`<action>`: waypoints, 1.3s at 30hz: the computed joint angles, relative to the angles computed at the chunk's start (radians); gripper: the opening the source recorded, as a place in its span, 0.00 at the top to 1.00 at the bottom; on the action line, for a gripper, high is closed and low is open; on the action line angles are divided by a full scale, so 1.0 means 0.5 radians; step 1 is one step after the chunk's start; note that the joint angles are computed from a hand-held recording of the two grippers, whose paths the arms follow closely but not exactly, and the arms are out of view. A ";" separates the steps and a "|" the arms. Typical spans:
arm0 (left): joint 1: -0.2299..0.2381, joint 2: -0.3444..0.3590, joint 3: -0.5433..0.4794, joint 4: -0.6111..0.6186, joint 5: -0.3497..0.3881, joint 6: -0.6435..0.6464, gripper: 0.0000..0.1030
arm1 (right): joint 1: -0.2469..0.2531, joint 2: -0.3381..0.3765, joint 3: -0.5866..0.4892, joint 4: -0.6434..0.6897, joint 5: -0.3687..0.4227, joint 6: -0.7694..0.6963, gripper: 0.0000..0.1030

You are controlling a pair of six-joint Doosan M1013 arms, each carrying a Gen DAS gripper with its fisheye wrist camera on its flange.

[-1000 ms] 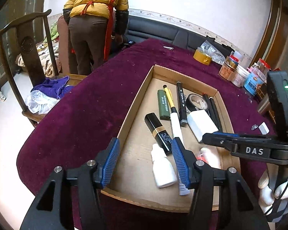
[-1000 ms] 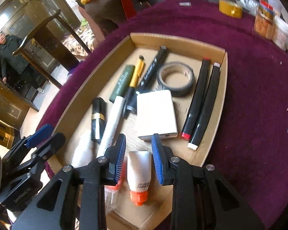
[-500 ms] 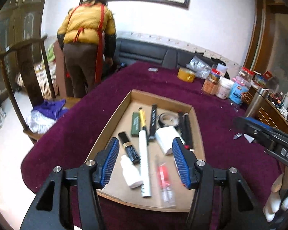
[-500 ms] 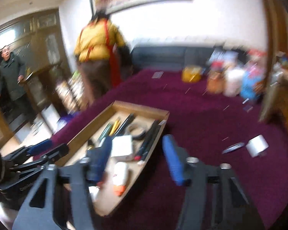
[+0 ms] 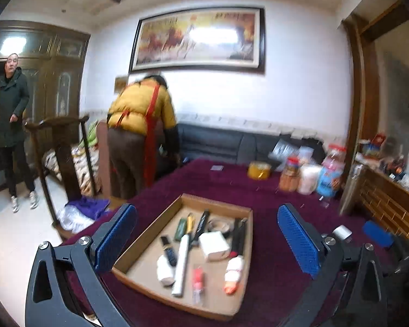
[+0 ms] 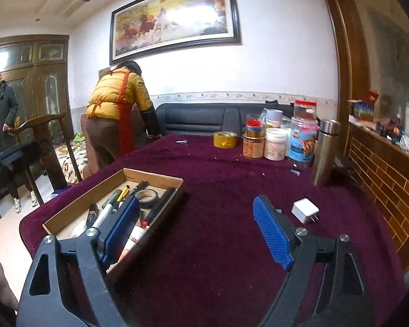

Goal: Organize rigid objects
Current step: 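Lift both open tools up and away from the tray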

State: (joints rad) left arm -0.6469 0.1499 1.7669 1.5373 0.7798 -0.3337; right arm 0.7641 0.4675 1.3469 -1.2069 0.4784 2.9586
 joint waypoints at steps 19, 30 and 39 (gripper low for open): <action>0.010 0.208 -0.264 -0.784 0.292 0.772 0.01 | 0.006 0.088 -0.114 0.762 0.034 -0.771 0.17; 0.100 0.229 -0.258 -1.123 0.182 1.000 0.01 | 0.021 0.171 -0.239 1.024 0.177 -1.114 0.17; 0.149 0.235 -0.267 -1.261 0.108 1.105 0.01 | 0.003 0.194 -0.274 1.145 0.215 -1.199 0.17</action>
State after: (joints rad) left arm -0.5726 0.2674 1.6332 0.9070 0.8336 0.2187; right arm 0.7654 0.5647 1.2099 -0.6344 0.5858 2.3592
